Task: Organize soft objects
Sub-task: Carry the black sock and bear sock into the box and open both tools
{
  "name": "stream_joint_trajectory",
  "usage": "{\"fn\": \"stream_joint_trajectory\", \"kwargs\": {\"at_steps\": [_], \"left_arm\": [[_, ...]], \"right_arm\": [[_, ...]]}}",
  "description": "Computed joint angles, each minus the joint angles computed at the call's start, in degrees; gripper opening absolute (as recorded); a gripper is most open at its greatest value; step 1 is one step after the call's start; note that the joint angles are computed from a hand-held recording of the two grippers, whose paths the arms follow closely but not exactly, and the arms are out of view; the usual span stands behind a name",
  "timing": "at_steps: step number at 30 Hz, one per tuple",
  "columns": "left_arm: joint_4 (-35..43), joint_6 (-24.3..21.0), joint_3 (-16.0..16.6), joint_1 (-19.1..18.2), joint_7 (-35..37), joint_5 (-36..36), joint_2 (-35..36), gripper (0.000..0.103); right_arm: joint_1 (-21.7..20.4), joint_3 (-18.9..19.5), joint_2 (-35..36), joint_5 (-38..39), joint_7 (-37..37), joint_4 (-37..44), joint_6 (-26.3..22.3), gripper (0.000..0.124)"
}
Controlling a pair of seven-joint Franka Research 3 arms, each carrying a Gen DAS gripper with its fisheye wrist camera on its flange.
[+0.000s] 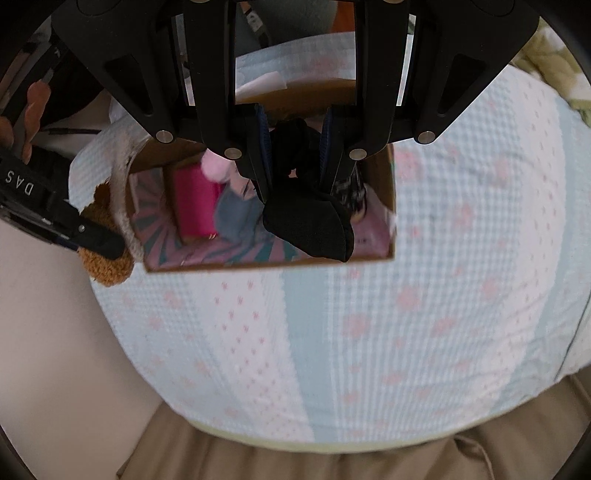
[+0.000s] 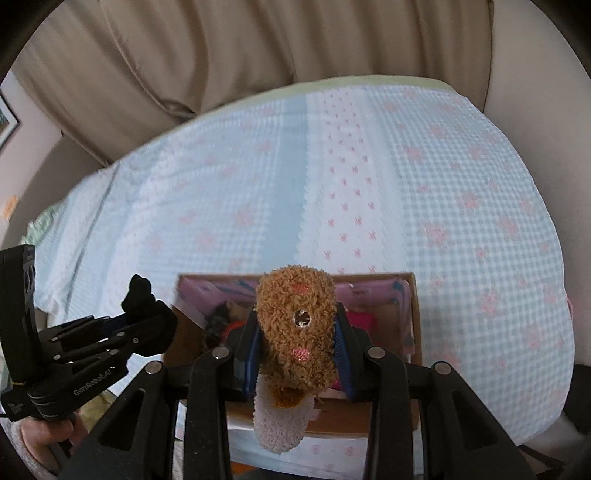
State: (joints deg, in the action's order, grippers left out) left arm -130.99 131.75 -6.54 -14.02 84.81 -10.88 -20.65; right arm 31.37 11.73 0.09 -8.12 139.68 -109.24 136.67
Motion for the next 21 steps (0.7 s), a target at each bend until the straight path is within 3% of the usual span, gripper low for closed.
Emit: {"fn": "stream_joint_trajectory", "kwargs": {"at_steps": [10, 16, 18, 19, 20, 21], "left_arm": [[-2.7, 6.1, -1.7, 0.3, -2.6, 2.3, 5.7, 0.019], [-1.3, 7.4, -2.2, 0.2, -3.3, 1.6, 8.6, 0.02], [-1.4, 8.9, -2.0, -0.4, -1.8, -0.4, 8.7, 0.041], [-0.8, 8.5, -2.1, -0.4, -1.2, -0.4, 9.2, 0.08], [-0.1, 7.7, -2.6, -0.1, -2.3, 1.2, 9.7, 0.102], [0.0, 7.6, -3.1, 0.2, -3.4, 2.7, 9.8, 0.103]], "right_arm": [[-0.9, -1.0, 1.7, 2.3, -4.8, -4.6, 1.6, 0.032], [-0.9, -1.3, 3.3, 5.5, -9.6, -4.4, 0.8, 0.032], [-1.0, -1.5, 3.8, 6.5, -10.3, -4.1, 0.7, 0.036], [-1.0, -1.6, 4.0, 7.0, -10.6, -4.2, 1.0, 0.043], [-1.0, -1.7, 4.1, 7.0, -10.6, -4.2, 1.2, 0.051], [-1.0, -1.9, 4.2, 6.4, -10.2, -4.2, 1.5, 0.059]]}}
